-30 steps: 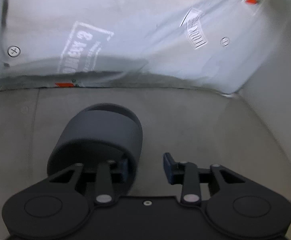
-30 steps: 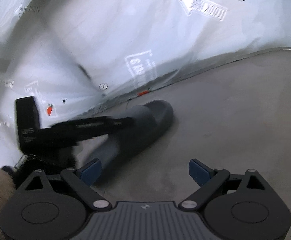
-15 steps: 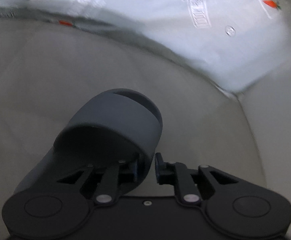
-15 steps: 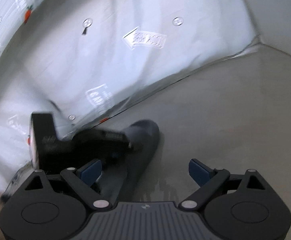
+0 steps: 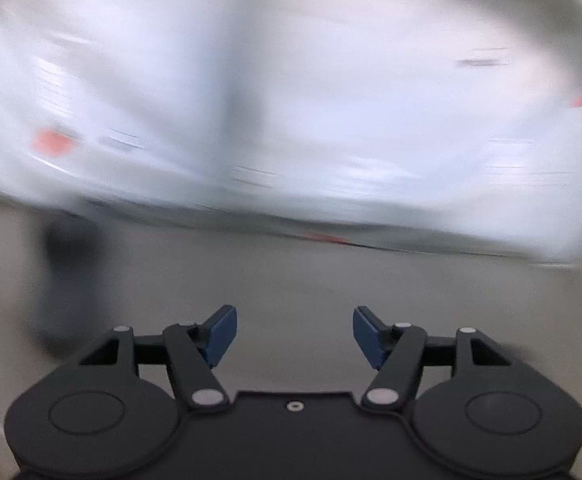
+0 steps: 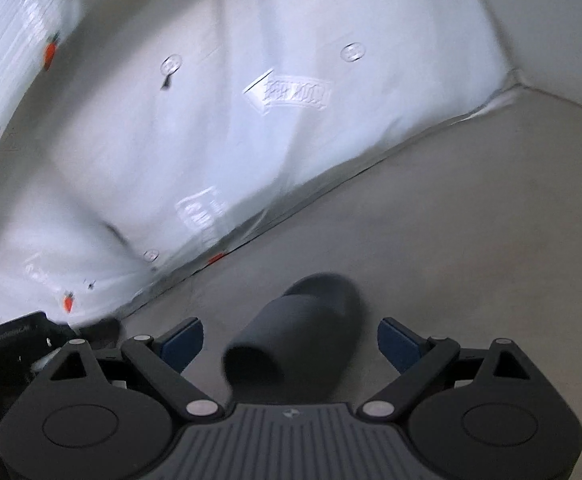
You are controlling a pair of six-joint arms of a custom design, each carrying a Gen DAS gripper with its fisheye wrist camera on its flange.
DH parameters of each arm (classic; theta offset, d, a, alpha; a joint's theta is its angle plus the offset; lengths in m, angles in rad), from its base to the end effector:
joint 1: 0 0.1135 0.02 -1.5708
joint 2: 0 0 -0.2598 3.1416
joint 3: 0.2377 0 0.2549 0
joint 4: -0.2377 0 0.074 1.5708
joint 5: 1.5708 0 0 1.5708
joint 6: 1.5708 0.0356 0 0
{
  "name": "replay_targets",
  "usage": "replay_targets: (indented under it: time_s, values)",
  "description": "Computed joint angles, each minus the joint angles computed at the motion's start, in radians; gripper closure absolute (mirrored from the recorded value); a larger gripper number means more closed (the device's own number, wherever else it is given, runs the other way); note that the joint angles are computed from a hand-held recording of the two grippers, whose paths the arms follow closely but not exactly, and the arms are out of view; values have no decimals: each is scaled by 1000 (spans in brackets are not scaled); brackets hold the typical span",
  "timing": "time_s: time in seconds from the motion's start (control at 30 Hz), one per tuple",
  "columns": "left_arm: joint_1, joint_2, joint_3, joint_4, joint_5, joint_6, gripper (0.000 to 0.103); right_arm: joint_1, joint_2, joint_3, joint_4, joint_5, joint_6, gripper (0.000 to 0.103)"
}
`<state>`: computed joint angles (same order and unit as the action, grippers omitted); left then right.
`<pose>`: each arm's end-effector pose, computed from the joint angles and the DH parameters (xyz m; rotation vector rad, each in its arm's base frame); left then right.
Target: Organize scattered shoes
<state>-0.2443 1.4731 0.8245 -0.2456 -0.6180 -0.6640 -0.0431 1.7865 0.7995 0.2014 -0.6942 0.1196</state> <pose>0.2891 -0.0508 0.1899 -0.7199 2.1603 0.2999 0.3346 0.0084 0.1220 -0.1533 2.2732 0.8502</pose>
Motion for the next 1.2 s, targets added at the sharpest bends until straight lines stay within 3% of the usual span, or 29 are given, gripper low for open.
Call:
replay_targets:
  time_s: [0.17,0.3,0.33,0.4,0.5,0.6,0.73,0.8,0.9,1.0,1.2]
  values:
    - [419,271,-1,317,263,39,43,120,7,84,-89,42,-43,9]
    - [522,409,102,360,275,103,45,220,39,177,-176,91,-96,9]
    - [531,445,132,380,262,131,54,249,54,205,-194,118,-102,9]
    - [555,472,128,474,290,162,92,280,64,228,-203,145,-107,9]
    - [536,440,87,506,271,98,93,307,74,243,-204,161,-105,9]
    - [457,316,-41,566,187,29,93,317,71,239,-210,167,-118,9]
    - [304,93,-190,562,99,-36,93,313,38,212,-207,163,-133,9]
    - [148,-52,-251,516,26,-40,93,290,1,181,-188,141,-127,9]
    - [-137,-146,-205,368,-117,-67,93,262,-47,150,-169,119,-102,9]
    - [-366,-61,-113,325,-245,24,90,212,-133,90,-135,79,-68,9]
    - [-448,289,140,269,-128,58,89,41,-338,-49,-164,-30,-68,9]
